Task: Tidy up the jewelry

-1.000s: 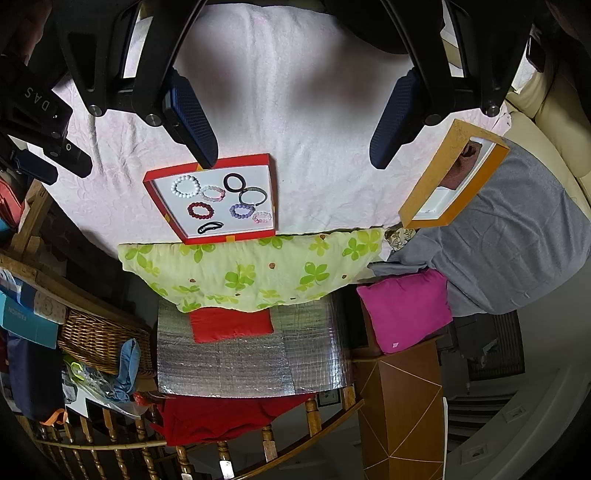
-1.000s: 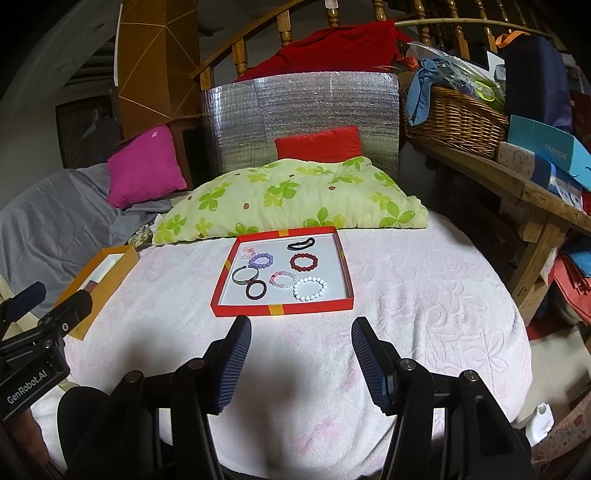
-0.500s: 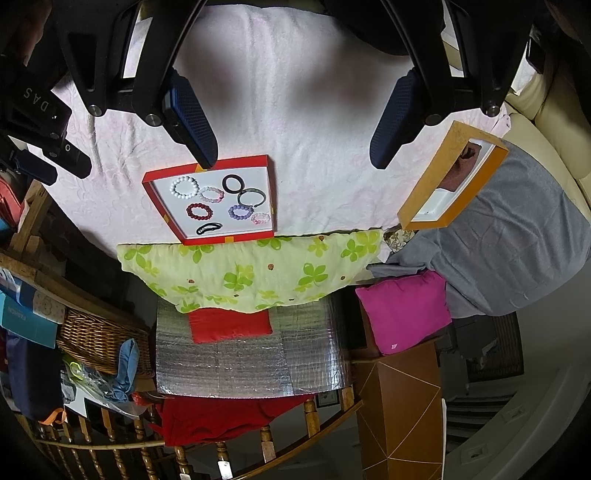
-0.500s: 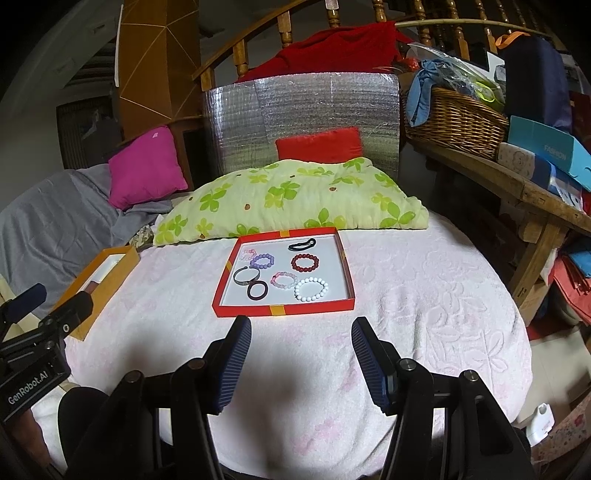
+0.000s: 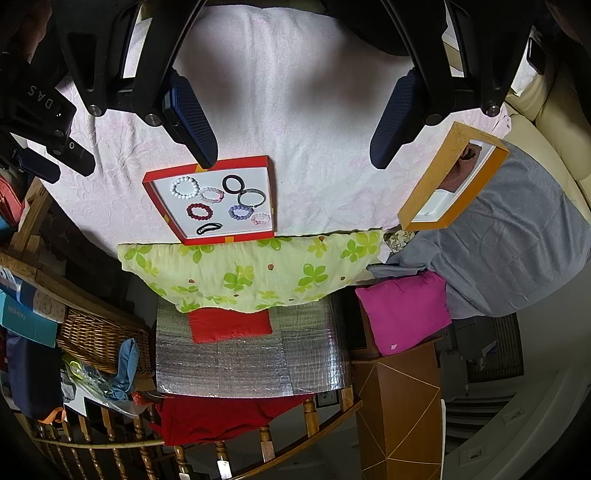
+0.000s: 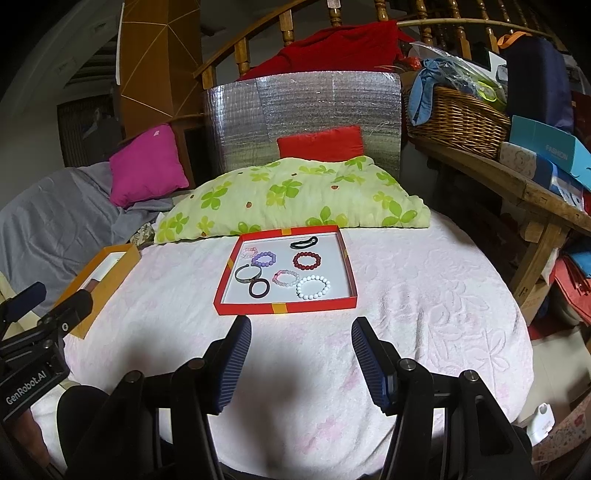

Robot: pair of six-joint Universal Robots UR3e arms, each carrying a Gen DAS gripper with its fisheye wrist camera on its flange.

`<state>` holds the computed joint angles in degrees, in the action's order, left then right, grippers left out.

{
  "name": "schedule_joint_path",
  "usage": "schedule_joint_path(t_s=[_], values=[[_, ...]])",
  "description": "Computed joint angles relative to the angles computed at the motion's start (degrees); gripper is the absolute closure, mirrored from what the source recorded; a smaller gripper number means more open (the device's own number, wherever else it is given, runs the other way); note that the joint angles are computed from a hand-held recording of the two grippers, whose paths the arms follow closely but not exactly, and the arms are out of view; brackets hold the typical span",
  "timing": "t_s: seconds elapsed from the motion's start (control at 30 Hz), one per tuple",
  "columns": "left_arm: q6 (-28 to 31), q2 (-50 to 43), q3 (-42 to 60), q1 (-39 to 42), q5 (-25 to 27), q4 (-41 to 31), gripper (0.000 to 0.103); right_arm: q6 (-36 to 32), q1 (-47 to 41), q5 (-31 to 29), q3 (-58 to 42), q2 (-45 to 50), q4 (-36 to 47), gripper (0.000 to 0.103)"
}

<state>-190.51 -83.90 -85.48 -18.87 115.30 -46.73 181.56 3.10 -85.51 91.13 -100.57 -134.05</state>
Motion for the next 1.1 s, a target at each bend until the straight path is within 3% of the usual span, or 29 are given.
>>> schedule_joint_path(t_s=[1.1], values=[[-0.5, 0.0, -0.4, -0.2, 0.1, 0.2, 0.018, 0.4, 1.2, -0.8, 0.6, 0.8, -0.9, 0.042]])
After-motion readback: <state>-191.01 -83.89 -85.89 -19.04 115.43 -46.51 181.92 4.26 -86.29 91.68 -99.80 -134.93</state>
